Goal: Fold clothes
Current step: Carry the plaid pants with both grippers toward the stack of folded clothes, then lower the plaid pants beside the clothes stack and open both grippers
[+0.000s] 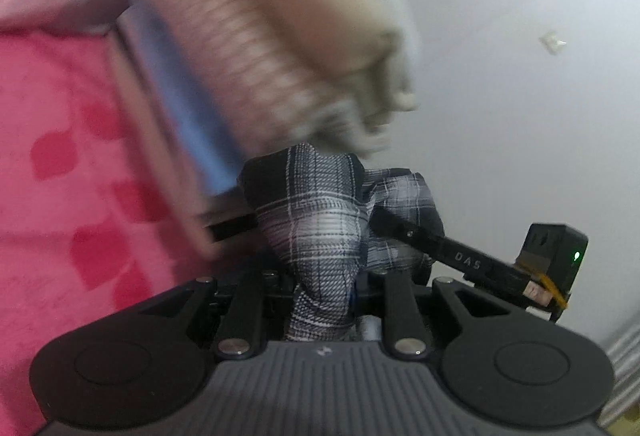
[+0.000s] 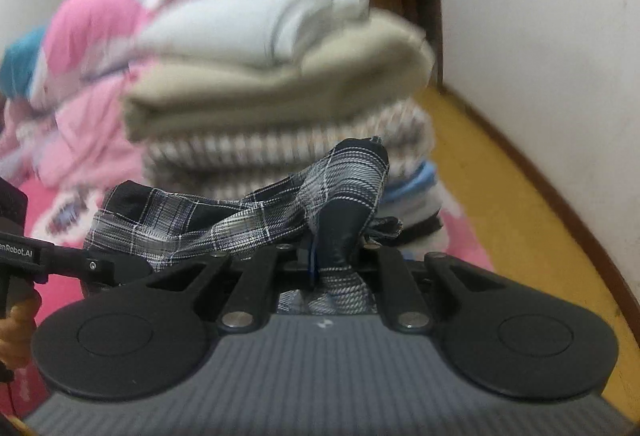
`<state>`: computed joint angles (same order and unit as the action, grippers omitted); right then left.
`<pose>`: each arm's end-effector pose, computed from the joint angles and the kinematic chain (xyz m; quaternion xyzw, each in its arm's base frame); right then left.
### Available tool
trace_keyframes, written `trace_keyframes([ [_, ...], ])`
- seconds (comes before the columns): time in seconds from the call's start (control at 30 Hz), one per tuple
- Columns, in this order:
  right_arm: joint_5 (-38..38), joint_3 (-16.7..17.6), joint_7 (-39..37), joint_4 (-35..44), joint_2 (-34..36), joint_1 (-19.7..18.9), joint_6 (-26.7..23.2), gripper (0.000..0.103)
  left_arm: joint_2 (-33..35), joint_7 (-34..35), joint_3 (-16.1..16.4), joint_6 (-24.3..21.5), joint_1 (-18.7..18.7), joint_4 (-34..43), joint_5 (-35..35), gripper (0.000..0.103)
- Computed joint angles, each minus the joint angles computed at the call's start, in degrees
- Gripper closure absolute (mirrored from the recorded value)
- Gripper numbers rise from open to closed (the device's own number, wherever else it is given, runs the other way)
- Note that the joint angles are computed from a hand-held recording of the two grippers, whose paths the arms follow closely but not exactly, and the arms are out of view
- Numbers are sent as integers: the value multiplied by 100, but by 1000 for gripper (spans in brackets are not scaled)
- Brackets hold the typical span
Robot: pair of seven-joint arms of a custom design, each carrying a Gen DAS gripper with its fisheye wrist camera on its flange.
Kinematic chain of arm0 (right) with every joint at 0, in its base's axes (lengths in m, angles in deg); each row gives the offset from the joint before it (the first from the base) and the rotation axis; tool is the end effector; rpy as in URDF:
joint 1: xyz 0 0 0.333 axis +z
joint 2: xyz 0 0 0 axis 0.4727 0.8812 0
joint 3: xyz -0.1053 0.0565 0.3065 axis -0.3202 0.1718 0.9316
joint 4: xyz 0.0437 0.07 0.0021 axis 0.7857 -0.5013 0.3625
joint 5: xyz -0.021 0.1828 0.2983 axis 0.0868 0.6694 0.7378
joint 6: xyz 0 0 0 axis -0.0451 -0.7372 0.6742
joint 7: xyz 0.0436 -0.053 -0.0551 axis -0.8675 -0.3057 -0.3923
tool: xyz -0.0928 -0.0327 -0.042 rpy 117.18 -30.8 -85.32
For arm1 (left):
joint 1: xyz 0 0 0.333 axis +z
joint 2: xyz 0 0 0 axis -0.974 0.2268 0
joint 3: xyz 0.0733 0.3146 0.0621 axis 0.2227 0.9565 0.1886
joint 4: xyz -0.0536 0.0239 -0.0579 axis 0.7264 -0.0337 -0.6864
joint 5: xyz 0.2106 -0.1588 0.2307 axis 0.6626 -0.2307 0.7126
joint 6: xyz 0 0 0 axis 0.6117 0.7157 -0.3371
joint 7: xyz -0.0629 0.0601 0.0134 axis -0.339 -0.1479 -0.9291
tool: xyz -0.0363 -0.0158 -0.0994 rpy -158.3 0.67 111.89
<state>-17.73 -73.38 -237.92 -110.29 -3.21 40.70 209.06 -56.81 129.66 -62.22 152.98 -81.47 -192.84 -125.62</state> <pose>0.3321 0.1937 0.4625 -0.4926 0.7430 -0.3245 0.3163 0.5580 -0.2577 0.3828 0.3674 -0.7447 0.4862 0.2719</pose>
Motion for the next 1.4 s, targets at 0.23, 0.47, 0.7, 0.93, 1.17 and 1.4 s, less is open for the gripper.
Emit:
trace_keyframes([
  [0.23,882,-154,-477,222,533,62,-244,61,390,-316,26,75,141,247,196,66],
  [0.47,811,783,480,107,-291,427,-2130,75,-151,1501,40,413,519,-251,-827,62],
  [0.7,557,363,-280,813,768,810,-1941,88,-623,2824,45,703,-26,-711,-1030,62],
  [0.93,1609,-279,-1129,1284,1612,768,-1831,90,-427,2558,107,1492,-436,-535,-664,67],
  [1.17,2204,-372,-1715,1518,1858,810,-1879,89,-244,1745,51,1514,-407,-375,145,67],
  [1.4,1264,404,568,527,301,949,-2591,86,-595,2081,37,1342,-124,-617,-217,52],
])
